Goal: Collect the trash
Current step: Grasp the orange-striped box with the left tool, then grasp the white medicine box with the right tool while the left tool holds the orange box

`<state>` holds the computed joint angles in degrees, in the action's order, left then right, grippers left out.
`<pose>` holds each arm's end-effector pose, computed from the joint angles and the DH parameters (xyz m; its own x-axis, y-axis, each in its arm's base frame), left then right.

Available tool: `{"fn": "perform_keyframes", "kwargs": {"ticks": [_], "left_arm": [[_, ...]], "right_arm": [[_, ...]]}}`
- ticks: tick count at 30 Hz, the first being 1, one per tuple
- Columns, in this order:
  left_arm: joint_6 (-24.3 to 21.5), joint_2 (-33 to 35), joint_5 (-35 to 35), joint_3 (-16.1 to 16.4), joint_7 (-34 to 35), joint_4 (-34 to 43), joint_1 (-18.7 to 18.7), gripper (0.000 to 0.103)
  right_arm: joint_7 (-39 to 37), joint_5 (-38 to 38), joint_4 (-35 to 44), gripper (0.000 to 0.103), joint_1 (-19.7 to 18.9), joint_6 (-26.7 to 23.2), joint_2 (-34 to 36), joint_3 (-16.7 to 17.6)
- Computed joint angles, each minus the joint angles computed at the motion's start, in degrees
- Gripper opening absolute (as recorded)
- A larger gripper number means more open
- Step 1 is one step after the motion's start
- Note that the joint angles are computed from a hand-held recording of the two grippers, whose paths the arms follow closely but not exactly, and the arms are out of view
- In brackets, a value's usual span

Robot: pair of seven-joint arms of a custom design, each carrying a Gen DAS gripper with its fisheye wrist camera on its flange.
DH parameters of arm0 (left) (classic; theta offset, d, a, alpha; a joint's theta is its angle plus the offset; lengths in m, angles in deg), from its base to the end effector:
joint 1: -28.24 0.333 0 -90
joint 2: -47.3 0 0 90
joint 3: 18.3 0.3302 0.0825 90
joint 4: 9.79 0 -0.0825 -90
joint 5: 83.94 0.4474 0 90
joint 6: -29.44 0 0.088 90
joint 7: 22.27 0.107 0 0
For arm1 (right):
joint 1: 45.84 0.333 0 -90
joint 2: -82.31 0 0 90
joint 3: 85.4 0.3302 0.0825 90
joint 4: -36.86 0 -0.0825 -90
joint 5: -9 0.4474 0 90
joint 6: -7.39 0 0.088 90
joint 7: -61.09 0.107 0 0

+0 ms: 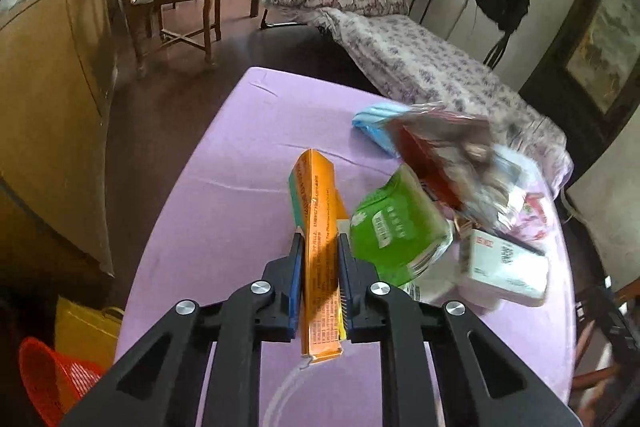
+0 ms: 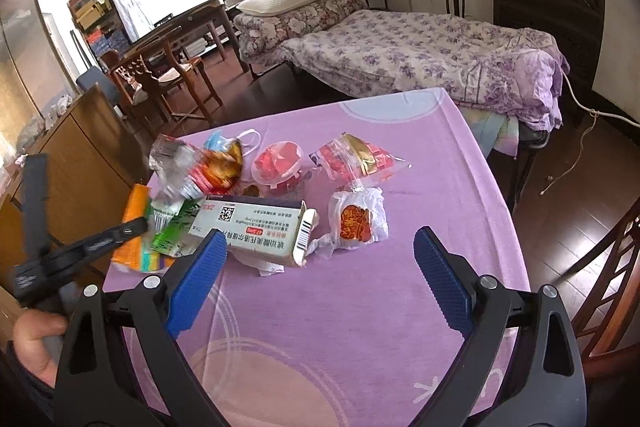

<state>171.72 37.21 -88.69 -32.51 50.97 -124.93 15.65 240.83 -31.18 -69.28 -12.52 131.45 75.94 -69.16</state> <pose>0.5432 -0.2844 0.6006 -0.1983 -0.9577 0.2085 -0.8242 0.0478 -0.5643 0.4202 0.4661 0.6214 -0.2947 -0.9187 -0.2629 -0.6397 0.3940 -0.6599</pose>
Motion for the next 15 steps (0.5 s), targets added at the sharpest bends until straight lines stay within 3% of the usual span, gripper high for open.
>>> {"fn": "perform_keyframes", "kwargs": {"ticks": [5, 10, 15], "left_arm": [[1.85, -4.87, -4.23, 0.79, 1.15, -3.83, -0.40, 0.016], [0.31, -8.23, -12.19, 2.91, 6.17, -6.76, -1.92, 0.016], [-1.50, -9.99, -18.09, 4.20, 10.13, -8.52, -2.45, 0.016]], "right_arm": [[-0.93, 0.41, 0.37, 0.091, 0.11, -1.72, 0.50, -0.09], [-3.28, 2.02, 0.91, 0.091, 0.29, -2.79, 1.60, -0.57], [-9.04, -0.20, 2.85, 0.091, -0.08, 3.38, 4.44, -1.77]]}}
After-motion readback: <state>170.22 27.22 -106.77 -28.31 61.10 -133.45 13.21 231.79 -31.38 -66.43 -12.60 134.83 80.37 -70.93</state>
